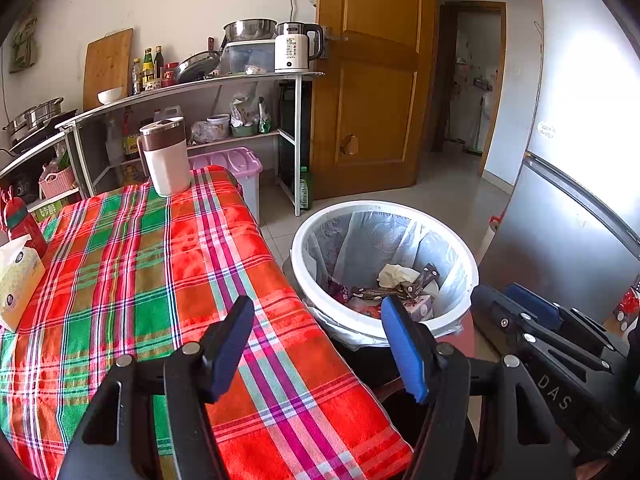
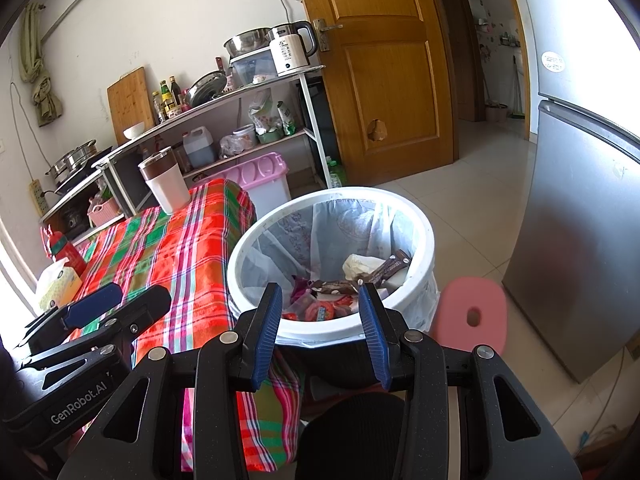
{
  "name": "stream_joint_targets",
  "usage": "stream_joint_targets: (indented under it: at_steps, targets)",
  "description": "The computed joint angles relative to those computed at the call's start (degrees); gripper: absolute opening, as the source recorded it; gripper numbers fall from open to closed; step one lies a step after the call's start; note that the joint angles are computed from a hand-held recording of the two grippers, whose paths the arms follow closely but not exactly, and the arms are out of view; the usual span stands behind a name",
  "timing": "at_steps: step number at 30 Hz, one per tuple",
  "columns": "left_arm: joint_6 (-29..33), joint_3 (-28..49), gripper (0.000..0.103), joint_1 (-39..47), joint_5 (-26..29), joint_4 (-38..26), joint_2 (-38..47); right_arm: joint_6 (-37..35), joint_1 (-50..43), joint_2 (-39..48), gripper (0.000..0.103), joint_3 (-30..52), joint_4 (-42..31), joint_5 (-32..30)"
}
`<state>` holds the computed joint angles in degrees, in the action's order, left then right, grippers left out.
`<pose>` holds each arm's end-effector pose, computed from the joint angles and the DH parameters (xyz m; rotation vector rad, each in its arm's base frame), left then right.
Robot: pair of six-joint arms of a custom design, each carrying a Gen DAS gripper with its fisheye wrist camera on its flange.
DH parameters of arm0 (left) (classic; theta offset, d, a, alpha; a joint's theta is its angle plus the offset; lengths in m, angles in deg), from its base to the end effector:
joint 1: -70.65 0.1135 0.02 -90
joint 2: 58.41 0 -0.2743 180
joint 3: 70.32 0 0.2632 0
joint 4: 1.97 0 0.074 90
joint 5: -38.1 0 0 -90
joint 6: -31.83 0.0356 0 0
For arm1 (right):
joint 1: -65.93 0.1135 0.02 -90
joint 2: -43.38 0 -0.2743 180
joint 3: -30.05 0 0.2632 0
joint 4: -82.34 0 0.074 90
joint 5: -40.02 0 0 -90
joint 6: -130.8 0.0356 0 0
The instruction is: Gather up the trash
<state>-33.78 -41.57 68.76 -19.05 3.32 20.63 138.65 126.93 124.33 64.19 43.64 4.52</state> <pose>0.2087 -0.0262 0.1068 0.7723 2.1101 -0.4646 0.1051 0.1297 0.0981 0.7343 2.0641 -0.1226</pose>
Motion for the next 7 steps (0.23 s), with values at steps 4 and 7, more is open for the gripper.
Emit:
stream_joint_targets:
  at_steps: [4, 7]
  targets:
    - [0.1, 0.0, 0.068, 0.1, 0.1, 0.3, 0.4, 0.7, 0.4, 0.2, 0.041, 0.3, -0.6, -0.1]
    - [0.2, 0.0, 0.068, 0.1, 0.3, 0.2, 0.5, 0.6, 0.3, 0.0, 0.041, 0.1, -0.5, 0.0]
